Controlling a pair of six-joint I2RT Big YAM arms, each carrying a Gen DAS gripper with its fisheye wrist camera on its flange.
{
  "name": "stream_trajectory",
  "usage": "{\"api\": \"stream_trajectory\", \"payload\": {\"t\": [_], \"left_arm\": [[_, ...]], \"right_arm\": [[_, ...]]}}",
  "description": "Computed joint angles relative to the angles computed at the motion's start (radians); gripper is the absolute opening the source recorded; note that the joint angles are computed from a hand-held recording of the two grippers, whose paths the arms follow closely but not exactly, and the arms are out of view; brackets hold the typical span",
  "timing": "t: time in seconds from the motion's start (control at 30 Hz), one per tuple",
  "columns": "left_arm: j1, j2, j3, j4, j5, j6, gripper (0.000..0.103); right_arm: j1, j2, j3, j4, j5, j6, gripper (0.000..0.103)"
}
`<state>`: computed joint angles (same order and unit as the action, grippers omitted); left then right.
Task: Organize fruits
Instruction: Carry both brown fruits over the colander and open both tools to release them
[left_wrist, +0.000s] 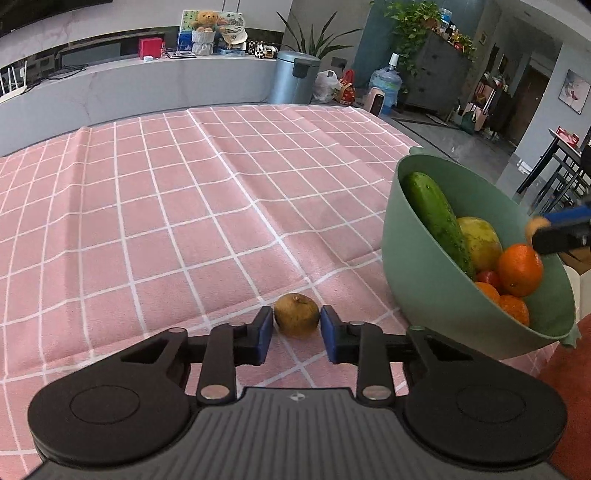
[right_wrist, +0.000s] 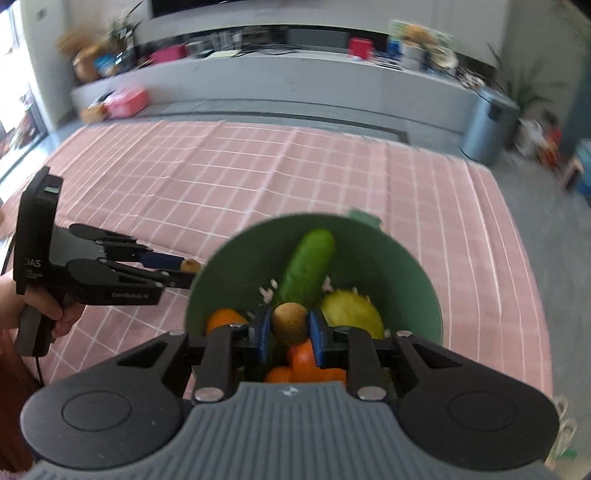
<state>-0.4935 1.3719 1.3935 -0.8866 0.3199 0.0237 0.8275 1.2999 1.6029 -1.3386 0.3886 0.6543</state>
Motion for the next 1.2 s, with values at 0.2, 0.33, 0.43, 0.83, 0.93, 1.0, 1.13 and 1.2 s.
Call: {"api": "stream_trajectory", "payload": {"t": [0.2, 0.33, 0.43, 0.83, 0.93, 1.0, 1.13, 1.2], "left_arm": [[-0.007, -0.025, -0.007, 0.008, -0.019, -0.027, 0.030], [-0.017, -0.064, 0.005, 0.005, -0.009, -0.034, 0.030], [-0.041, -0.093, 0.021, 0.003, 0.009, -0.038, 0.030], [-0.188, -0.005, 0.186, -0.129, 0.038, 0.071, 0.030], [-0.214, 0.040, 0.220, -0.154, 0.013, 0.108, 0.030], [-0.227, 0.050, 0.220, -0.161, -0.009, 0.132, 0.030], [-0.240, 0.076, 0.233, -0.174, -0.049, 0.168, 0.030], [-0.241, 0.083, 0.232, -0.174, -0.057, 0.173, 0.030]], "right_arm": [[0.017, -0.064, -0.116, 0.074, 0.031, 0.149, 0.018], [0.025, -0.088, -0.136, 0.085, 0.054, 0.178, 0.018], [0.031, -0.111, -0.150, 0.092, 0.066, 0.199, 0.018], [0.001, -0.190, -0.196, 0.067, 0.063, 0.155, 0.018], [-0.043, -0.175, -0.195, 0.055, 0.030, 0.063, 0.018], [-0.063, -0.150, -0.178, 0.034, 0.016, -0.033, 0.018], [-0.104, -0.116, -0.157, 0.016, -0.023, -0.197, 0.018], [-0.125, -0.103, -0.153, 0.013, -0.037, -0.248, 0.018]]}}
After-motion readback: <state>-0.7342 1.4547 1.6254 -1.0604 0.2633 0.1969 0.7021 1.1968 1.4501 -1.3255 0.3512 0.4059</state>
